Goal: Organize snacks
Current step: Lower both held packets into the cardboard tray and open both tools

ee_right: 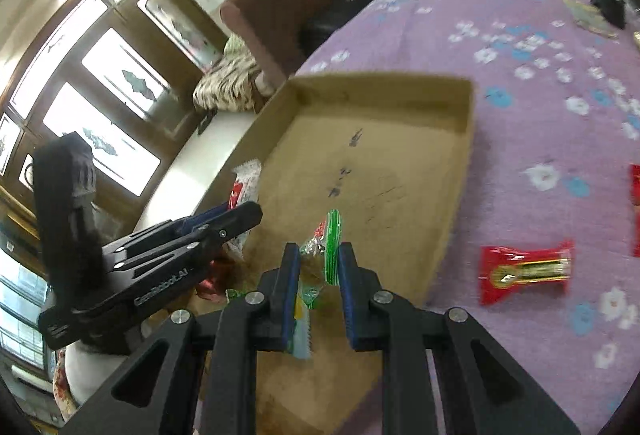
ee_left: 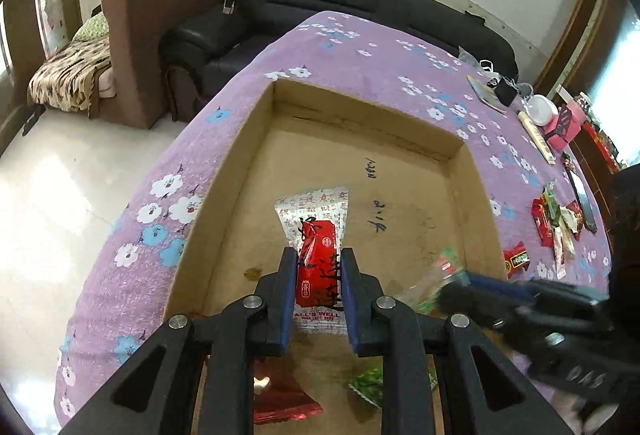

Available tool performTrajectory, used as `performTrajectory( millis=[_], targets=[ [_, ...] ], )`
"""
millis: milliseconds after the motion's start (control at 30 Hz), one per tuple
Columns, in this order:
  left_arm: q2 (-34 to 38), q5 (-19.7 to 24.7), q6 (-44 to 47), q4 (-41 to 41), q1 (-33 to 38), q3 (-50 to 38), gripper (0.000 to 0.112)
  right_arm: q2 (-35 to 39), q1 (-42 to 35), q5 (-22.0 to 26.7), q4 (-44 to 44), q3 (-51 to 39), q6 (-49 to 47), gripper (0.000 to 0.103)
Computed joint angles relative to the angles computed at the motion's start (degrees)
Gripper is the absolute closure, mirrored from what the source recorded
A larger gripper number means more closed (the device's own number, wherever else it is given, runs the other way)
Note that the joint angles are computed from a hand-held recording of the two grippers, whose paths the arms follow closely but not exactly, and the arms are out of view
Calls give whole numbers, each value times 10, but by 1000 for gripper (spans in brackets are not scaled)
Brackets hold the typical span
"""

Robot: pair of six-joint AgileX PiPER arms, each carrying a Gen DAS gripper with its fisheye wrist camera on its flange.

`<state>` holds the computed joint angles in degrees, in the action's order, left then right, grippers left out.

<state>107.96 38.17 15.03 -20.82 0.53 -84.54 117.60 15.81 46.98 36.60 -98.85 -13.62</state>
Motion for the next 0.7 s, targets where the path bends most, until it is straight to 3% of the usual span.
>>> performTrajectory(
  millis=[200, 467, 567, 700],
  targets=[
    [-16, 10, 53, -68, 22, 15, 83, 19, 18, -7, -16, -18, 16, 80],
    [-110, -8, 159, -237, 51, 100, 44, -47, 21, -59, -23, 58, -11, 72],
    [-144, -20, 178, -273, 37, 123, 38, -85, 15, -86, -22, 101, -23, 69],
    [-176, -4, 222, -338, 11, 141, 36, -142, -11, -112, 5, 167, -59, 67]
  ],
)
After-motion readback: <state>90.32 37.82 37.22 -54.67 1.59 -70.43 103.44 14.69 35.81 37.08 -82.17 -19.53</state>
